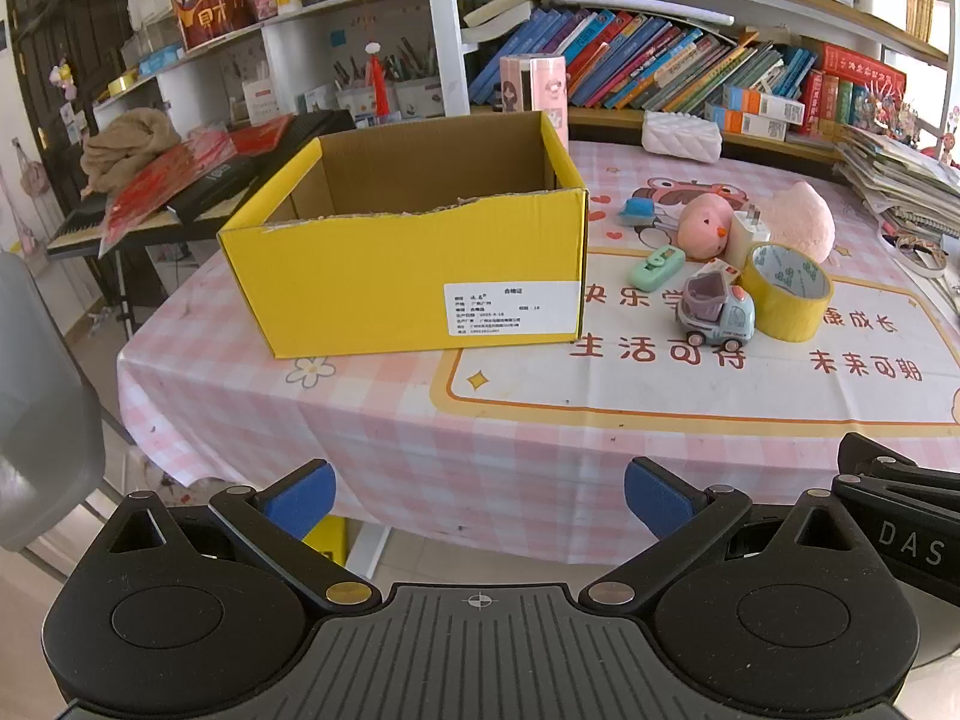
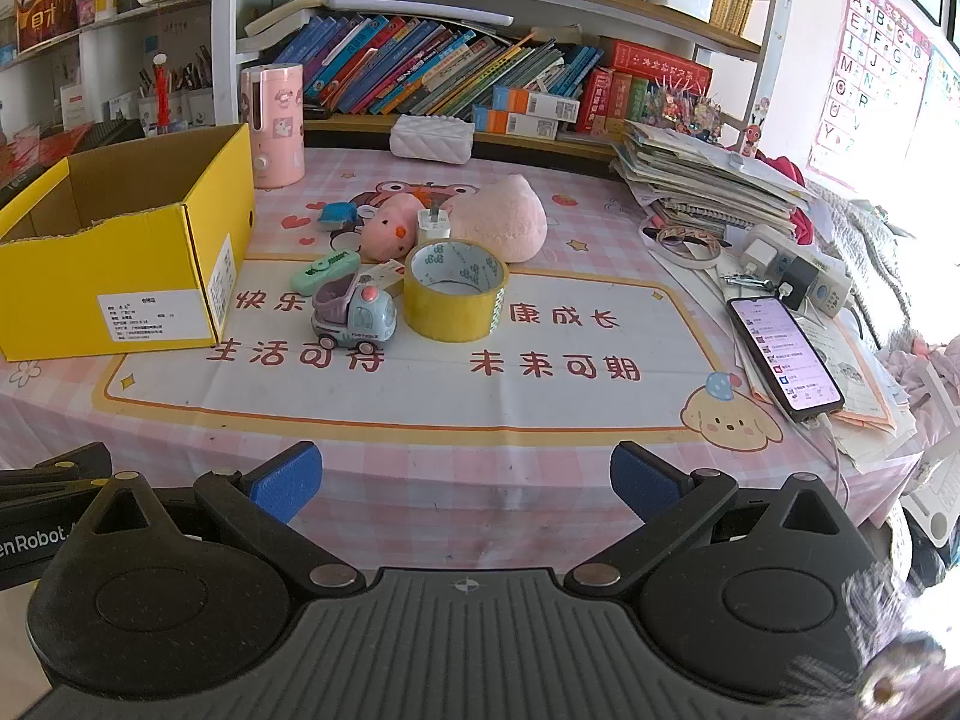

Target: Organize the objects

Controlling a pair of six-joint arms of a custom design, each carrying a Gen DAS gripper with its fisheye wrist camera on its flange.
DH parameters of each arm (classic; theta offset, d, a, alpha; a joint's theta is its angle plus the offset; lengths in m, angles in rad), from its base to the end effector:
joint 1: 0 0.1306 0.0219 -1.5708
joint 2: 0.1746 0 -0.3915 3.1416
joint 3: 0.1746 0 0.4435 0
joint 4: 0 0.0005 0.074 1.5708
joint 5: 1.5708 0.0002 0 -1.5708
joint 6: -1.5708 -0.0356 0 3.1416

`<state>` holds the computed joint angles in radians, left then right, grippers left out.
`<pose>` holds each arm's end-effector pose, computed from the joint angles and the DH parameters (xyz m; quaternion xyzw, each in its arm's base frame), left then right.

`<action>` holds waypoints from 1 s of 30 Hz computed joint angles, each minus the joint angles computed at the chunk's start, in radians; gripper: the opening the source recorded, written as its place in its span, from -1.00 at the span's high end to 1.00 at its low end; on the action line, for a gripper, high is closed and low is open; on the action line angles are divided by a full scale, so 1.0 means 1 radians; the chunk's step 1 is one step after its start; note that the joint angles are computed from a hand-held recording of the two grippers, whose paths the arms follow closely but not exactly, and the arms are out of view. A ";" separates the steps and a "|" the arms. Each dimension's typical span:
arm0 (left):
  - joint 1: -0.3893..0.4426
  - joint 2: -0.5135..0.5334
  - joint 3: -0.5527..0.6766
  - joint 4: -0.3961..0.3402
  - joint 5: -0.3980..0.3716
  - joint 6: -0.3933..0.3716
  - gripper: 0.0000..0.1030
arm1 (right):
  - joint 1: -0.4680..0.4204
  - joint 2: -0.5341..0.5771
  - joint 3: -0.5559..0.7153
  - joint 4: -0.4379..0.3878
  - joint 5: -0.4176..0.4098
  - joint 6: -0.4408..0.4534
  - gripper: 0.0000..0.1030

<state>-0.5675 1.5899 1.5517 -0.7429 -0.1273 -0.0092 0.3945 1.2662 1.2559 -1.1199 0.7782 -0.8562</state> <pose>0.5232 -0.3288 0.4207 0.2385 0.8901 -0.0493 0.3852 0.4315 0.1520 0.4243 0.2873 0.8600 -0.1818 0.3806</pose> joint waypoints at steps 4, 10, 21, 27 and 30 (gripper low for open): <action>0.000 0.000 0.000 0.000 -0.002 0.002 -1.00 | 0.000 -0.001 -0.001 -0.002 0.000 0.000 -1.00; 0.000 0.001 0.000 0.000 -0.002 0.002 -1.00 | 0.000 0.000 0.000 -0.001 0.000 0.001 -1.00; 0.001 0.001 0.001 -0.001 -0.002 0.001 -1.00 | 0.000 0.001 0.001 -0.004 0.000 0.000 -1.00; 0.000 0.001 0.003 -0.004 -0.002 0.002 -1.00 | 0.001 0.001 0.000 -0.004 0.000 0.000 -1.00; 0.000 0.002 0.003 -0.004 -0.002 0.002 -1.00 | 0.001 0.000 -0.001 -0.005 0.000 -0.001 -1.00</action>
<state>-0.5672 1.5915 1.5550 -0.7471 -0.1292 -0.0069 0.3954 1.2659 1.2550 -1.1246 0.7783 -0.8567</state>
